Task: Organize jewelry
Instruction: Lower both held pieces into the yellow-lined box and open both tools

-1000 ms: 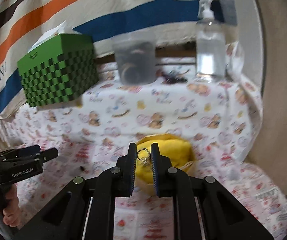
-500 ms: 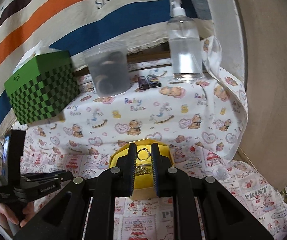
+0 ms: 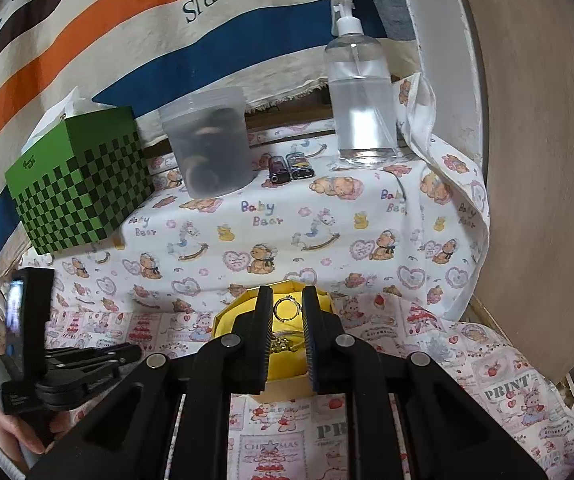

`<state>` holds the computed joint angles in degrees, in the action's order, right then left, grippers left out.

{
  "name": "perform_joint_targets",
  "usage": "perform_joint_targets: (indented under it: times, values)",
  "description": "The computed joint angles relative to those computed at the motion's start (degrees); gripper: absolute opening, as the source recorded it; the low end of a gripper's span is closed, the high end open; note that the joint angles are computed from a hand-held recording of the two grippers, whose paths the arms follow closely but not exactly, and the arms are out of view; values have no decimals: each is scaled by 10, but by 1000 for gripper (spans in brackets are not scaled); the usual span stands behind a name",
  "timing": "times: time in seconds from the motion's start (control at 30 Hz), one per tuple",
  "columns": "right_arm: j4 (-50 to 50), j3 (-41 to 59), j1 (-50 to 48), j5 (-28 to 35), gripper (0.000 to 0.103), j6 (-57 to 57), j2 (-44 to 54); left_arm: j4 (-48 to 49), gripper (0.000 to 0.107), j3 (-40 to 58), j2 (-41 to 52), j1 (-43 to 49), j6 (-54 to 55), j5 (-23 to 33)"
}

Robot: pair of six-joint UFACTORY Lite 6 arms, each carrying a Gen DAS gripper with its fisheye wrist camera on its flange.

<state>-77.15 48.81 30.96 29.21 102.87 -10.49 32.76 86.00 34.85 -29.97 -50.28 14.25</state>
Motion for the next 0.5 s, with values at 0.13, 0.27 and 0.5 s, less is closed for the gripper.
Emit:
perform_joint_targets:
  times: [0.13,0.27,0.5]
  values:
    - [1,-11,-20,-18,16,2,-15,161,7,-61,-71,-25,-155,-1]
    - [-4,-22,-59,-69,16,12,-30,321,7,-121,-151,-59,-318,22]
    - [-88,-37,-123,-186,16,103,-17,459,7,-186,-234,-71,-445,10]
